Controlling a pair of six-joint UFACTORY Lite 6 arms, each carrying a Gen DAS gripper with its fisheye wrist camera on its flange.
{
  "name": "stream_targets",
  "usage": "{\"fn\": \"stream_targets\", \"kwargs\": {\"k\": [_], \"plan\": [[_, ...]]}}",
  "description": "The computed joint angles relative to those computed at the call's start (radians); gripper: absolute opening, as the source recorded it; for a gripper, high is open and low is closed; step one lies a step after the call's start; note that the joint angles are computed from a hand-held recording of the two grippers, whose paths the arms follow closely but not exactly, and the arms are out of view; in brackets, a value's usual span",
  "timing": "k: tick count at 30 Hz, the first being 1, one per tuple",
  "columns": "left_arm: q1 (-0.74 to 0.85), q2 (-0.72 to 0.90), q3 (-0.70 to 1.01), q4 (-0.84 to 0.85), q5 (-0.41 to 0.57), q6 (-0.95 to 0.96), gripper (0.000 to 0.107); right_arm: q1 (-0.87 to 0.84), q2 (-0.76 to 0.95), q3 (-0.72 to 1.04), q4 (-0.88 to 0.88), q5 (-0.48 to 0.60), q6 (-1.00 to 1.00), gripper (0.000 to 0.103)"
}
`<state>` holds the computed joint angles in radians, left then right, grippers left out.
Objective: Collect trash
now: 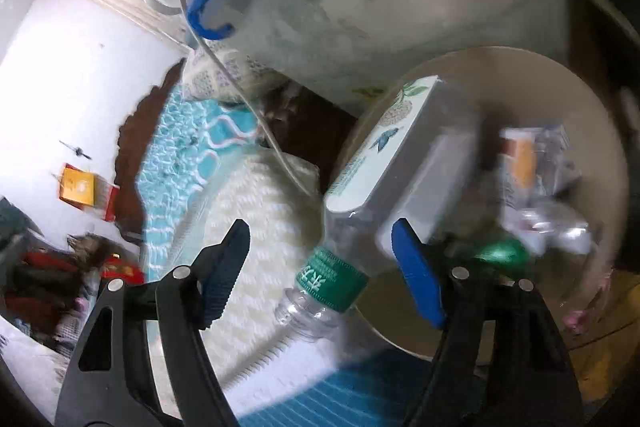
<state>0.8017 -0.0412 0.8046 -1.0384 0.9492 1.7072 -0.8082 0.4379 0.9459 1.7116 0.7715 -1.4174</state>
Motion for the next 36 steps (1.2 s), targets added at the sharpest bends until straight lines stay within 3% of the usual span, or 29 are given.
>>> {"fn": "stream_targets", "kwargs": {"k": [3, 10, 15, 17, 22, 23, 28, 31, 33, 36], "plan": [[0.053, 0.020, 0.029, -0.002, 0.024, 0.012, 0.074, 0.011, -0.063, -0.029, 0.051, -0.018, -0.019, 0.075], [0.087, 0.106, 0.103, 0.021, 0.015, -0.018, 0.075, 0.056, -0.359, -0.281, 0.078, -0.026, -0.111, 0.075], [0.082, 0.152, 0.114, 0.063, 0.025, -0.048, 0.075, 0.241, -0.458, -0.382, 0.106, -0.032, -0.109, 0.075], [0.060, 0.167, 0.105, 0.093, 0.016, -0.055, 0.075, 0.384, -0.441, -0.399, 0.174, -0.040, -0.133, 0.073], [0.012, 0.247, 0.122, 0.138, -0.008, -0.096, 0.071, 0.734, -0.289, -0.356, 0.307, -0.023, -0.177, 0.042], [0.006, 0.260, 0.127, 0.139, -0.011, -0.099, 0.069, 0.827, -0.256, -0.333, 0.334, -0.036, -0.185, 0.040], [-0.037, 0.356, 0.188, 0.171, 0.016, -0.168, 0.067, 1.134, -0.155, -0.194, 0.430, -0.204, -0.245, 0.037], [-0.065, 0.372, 0.192, 0.179, 0.020, -0.185, 0.067, 1.214, -0.092, -0.103, 0.429, -0.325, -0.250, 0.037], [-0.083, 0.379, 0.195, 0.179, 0.034, -0.192, 0.067, 1.236, -0.092, -0.101, 0.483, -0.344, -0.294, 0.036], [-0.116, 0.369, 0.173, 0.159, 0.020, -0.188, 0.067, 1.213, -0.084, -0.113, 0.487, -0.292, -0.287, 0.036]]}}
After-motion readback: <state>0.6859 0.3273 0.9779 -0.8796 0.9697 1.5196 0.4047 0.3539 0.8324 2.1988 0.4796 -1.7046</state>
